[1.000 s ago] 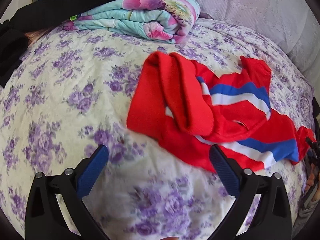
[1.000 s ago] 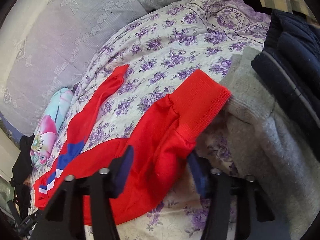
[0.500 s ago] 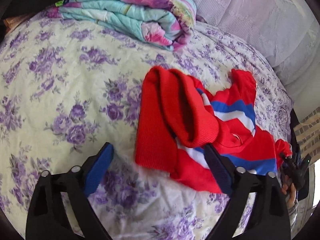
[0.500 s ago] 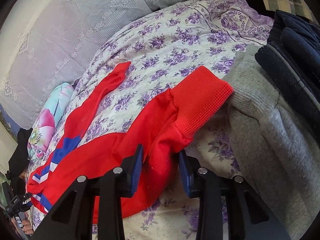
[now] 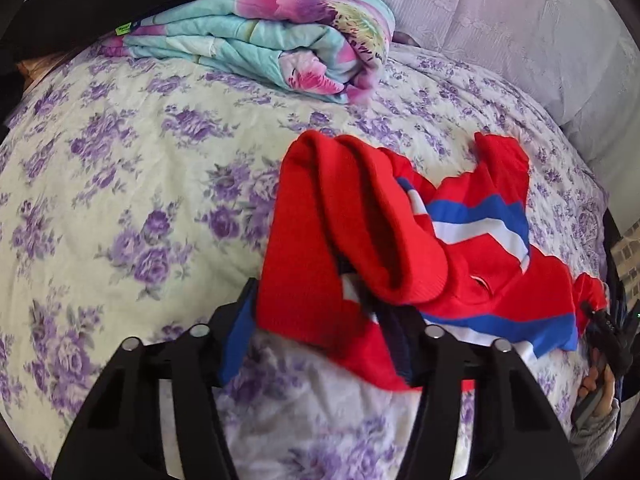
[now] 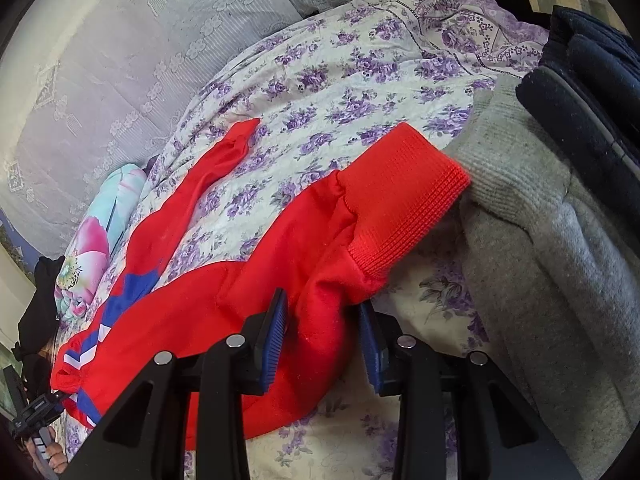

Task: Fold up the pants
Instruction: 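Close the right tool on the red ribbed cuff while the left tool grasps the jacket hem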

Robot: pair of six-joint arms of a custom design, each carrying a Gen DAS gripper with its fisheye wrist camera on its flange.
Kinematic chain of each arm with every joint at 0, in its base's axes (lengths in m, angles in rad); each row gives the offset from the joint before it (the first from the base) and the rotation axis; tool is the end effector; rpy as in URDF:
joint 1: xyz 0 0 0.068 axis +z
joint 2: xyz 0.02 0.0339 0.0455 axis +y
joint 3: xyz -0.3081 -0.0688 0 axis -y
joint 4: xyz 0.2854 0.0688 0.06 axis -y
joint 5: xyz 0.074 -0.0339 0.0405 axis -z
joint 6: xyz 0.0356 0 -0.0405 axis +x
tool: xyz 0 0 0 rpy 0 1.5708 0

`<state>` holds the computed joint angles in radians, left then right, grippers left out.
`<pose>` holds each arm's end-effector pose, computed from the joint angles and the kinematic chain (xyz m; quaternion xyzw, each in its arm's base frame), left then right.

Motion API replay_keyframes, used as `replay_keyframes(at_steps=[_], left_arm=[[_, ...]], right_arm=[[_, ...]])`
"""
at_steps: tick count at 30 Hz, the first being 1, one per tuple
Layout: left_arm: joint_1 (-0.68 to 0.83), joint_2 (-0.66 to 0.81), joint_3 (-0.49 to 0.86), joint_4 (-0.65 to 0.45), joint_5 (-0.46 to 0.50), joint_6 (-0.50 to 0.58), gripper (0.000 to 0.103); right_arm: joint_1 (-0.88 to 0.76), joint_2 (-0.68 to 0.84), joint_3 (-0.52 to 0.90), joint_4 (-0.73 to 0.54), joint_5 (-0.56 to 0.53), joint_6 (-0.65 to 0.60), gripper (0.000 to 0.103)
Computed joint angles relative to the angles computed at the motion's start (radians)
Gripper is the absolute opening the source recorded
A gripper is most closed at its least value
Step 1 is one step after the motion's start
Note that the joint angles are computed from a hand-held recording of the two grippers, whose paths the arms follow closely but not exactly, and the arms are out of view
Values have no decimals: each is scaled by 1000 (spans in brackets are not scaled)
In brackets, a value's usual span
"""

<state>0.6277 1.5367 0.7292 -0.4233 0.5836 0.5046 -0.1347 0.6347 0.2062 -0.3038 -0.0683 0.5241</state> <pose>0.2420 0.1513 0.1589 -0.0095 0.9451 -0.1524 0.2888 0.1369 -0.0161 0.1590 0.2821 0.8683 0.1093 0.3931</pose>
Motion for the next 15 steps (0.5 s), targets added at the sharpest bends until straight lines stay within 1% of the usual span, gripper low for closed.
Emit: replay_keyframes(at_steps=[2, 4, 6, 8, 10, 12, 13, 15], left_arm=[[6, -19, -20, 30, 9, 1, 47], [39, -18, -6, 10, 66, 9, 37], [80, 15, 34, -50, 133, 17, 30], [94, 29, 55, -76, 165, 9, 28], [86, 12, 50, -66, 160, -6, 24], [96, -4, 60, -93, 184, 5, 21], [106, -15, 67, -108, 194, 5, 11], [124, -36, 83, -131, 200, 16, 10]], right_arm=[[3, 1, -2, 5, 1, 0, 34], [1, 4, -3, 18, -15, -8, 18], [0, -4, -5, 19, -29, -15, 14], [5, -21, -5, 10, -32, -15, 12], [4, -43, 0, -4, -41, -10, 12], [17, -95, 13, -52, -29, 0, 11], [21, -125, 23, -82, -26, 2, 11], [22, -205, 45, -162, -34, 7, 11]])
